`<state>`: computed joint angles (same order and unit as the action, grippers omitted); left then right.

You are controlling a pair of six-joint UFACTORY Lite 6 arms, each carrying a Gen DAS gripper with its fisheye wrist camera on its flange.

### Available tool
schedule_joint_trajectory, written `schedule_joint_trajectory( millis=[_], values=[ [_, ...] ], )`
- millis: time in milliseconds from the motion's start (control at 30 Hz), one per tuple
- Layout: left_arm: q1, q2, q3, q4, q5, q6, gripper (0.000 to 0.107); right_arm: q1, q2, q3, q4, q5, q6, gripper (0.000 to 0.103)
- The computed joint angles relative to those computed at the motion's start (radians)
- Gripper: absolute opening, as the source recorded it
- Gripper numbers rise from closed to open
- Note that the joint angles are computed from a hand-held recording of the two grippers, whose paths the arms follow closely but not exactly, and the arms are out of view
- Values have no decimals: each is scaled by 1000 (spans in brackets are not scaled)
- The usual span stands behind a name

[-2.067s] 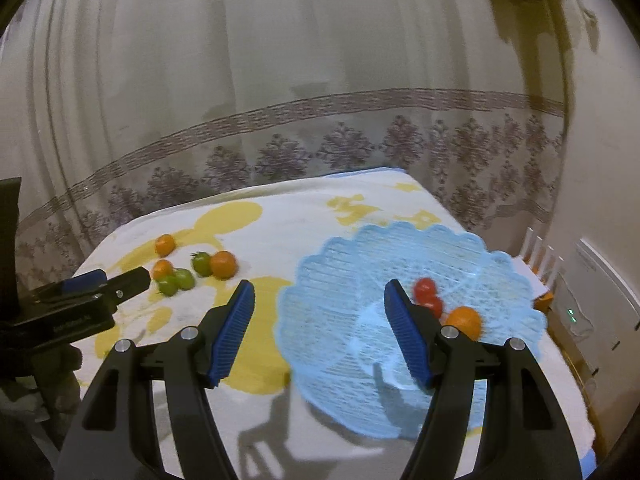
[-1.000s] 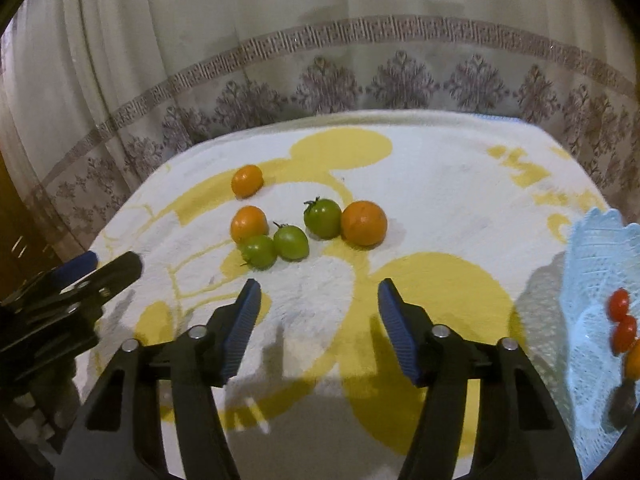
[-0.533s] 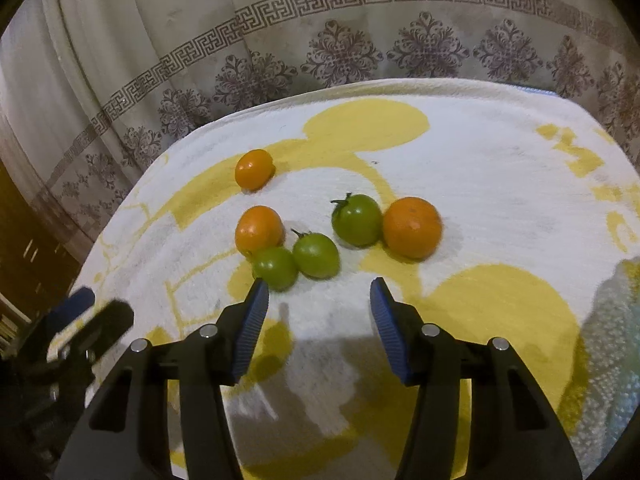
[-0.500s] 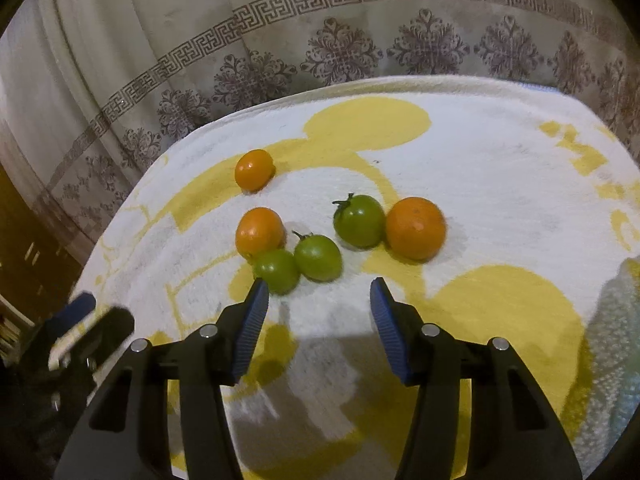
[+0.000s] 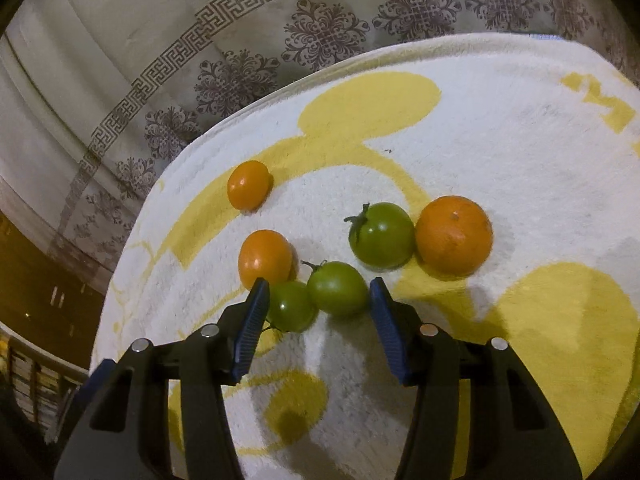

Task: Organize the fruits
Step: 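Move both open tools toward the green cherry tomatoes on the towel, then align the right tool's open fingers around a green cherry tomato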

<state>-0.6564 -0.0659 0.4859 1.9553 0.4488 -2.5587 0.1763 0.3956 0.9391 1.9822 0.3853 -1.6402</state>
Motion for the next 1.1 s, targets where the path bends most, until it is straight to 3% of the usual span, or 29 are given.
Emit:
schedule_joint_trajectory(
  millis=[533, 833, 933, 1100],
  values=[
    [27, -4, -12, 41, -14, -39, 90, -98, -15, -40, -34, 72, 68, 50],
    [25, -4, -14, 39, -12, -40, 90, -44, 14, 8, -29, 31, 84, 50],
    [26, -3, -12, 39, -14, -43, 90, -38, 20, 5, 8, 35, 44, 40],
    [26, -4, -14, 40, -13, -45, 90, -45, 2, -17, 7, 46, 19, 37]
  ],
)
